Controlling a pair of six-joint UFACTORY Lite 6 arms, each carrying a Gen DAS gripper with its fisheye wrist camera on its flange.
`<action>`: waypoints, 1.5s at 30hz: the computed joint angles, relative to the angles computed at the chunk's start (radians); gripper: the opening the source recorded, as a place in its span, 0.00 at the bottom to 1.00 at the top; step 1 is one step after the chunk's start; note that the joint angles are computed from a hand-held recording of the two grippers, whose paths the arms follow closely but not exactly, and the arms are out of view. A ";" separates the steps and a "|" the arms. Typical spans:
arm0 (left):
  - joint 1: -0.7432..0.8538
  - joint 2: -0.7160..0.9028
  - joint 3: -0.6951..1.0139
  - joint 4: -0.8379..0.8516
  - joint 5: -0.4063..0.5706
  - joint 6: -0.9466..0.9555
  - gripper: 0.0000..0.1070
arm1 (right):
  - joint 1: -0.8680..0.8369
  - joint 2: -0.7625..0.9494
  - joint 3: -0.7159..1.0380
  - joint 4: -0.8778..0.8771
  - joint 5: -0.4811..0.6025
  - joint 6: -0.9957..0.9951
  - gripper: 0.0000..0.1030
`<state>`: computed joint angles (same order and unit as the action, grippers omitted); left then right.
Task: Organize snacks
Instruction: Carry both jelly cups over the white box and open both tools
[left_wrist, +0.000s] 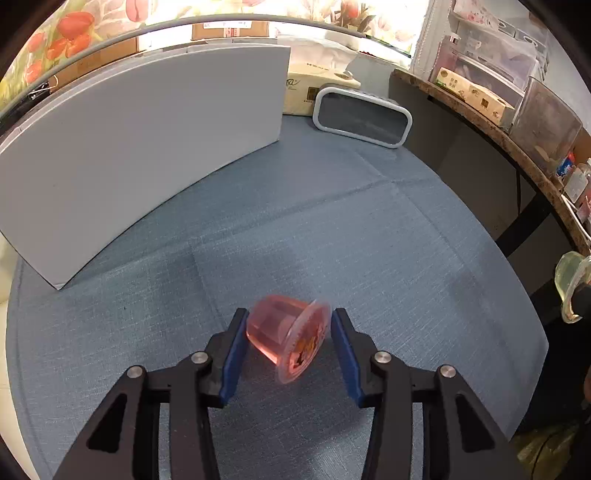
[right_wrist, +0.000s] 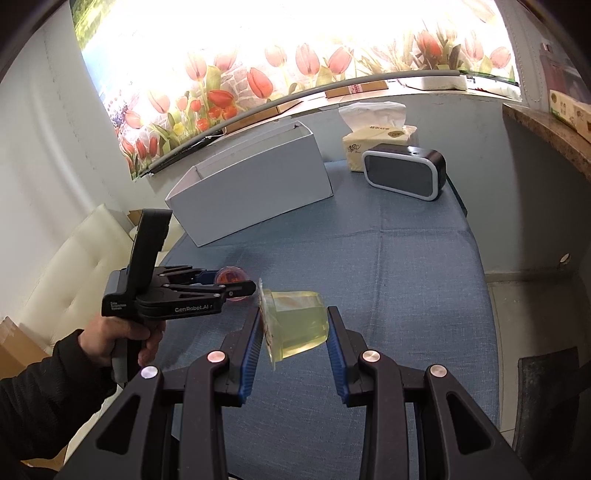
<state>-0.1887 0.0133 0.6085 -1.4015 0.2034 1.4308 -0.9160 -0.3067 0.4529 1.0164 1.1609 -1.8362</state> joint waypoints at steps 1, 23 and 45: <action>0.003 0.000 0.002 0.009 0.004 -0.012 0.46 | 0.003 0.004 -0.001 0.001 -0.006 0.001 0.36; 0.402 -0.417 0.248 0.681 0.325 -0.783 0.46 | 0.763 0.032 0.345 0.206 -0.354 0.412 0.36; 0.500 0.420 1.097 0.706 0.408 -0.706 0.72 | 1.148 1.328 2.114 -0.444 -0.361 1.353 0.43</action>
<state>0.3109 0.4334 1.7059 -0.6953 0.6111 0.7252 0.2319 1.0211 2.5668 0.5723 0.7997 -0.4834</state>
